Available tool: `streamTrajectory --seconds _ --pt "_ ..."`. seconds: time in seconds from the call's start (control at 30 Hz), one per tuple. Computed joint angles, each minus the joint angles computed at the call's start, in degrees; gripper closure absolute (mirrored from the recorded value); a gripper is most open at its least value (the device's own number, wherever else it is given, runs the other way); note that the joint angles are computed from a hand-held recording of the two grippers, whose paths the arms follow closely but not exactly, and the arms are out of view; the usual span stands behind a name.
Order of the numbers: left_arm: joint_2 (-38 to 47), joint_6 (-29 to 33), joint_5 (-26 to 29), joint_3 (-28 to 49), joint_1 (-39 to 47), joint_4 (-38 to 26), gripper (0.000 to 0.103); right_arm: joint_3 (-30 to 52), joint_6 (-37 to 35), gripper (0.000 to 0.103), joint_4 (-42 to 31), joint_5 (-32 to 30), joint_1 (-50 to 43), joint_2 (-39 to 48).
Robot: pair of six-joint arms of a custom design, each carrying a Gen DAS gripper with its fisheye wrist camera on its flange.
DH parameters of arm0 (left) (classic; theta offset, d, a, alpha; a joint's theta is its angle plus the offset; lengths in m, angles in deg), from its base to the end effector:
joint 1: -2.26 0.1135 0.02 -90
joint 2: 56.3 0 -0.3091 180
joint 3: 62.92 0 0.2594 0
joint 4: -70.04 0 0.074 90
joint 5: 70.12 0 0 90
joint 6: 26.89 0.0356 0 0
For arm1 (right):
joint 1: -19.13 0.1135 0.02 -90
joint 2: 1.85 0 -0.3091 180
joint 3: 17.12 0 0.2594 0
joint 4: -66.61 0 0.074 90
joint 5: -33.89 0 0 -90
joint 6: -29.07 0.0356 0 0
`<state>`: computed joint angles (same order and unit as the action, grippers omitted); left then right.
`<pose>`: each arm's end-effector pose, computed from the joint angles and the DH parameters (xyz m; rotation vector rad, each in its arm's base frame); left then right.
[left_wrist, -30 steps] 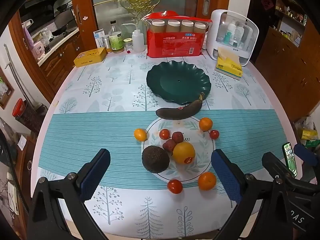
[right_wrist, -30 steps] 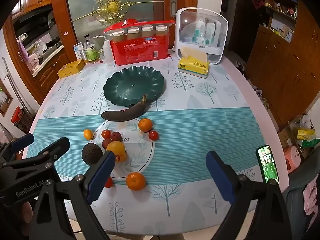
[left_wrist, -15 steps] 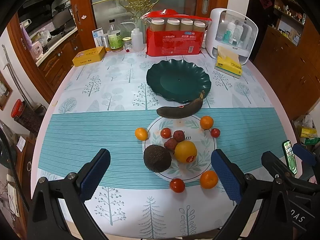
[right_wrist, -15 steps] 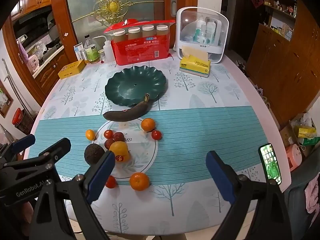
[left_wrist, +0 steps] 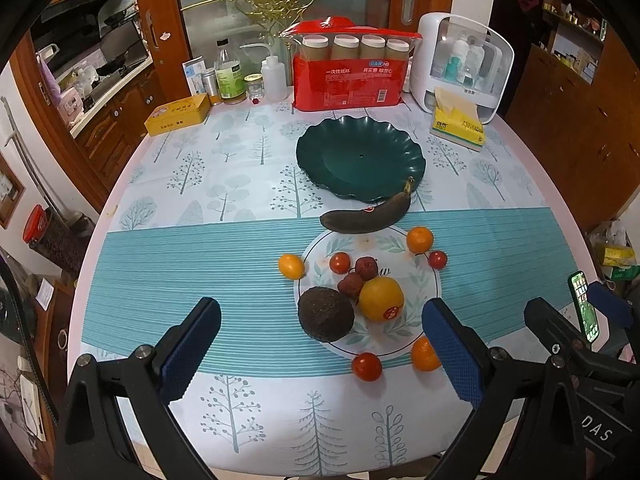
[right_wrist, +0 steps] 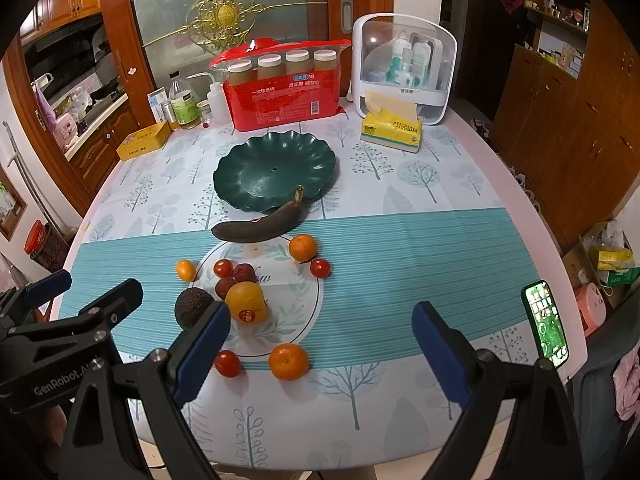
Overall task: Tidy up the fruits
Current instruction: 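Move both tools toward the fruit plate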
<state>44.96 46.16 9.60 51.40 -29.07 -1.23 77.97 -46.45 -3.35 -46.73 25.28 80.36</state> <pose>0.3368 -0.1976 0.3826 0.2556 2.5510 -0.0881 0.2892 0.0253 0.3860 0.2466 2.5363 -0.0708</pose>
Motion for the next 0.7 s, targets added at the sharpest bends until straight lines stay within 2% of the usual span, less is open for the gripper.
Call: streamTrajectory --seconds 0.7 --pt "-3.7 5.7 3.4 -3.0 3.4 2.7 0.003 0.3 4.4 0.010 0.2 4.8 5.1 -1.3"
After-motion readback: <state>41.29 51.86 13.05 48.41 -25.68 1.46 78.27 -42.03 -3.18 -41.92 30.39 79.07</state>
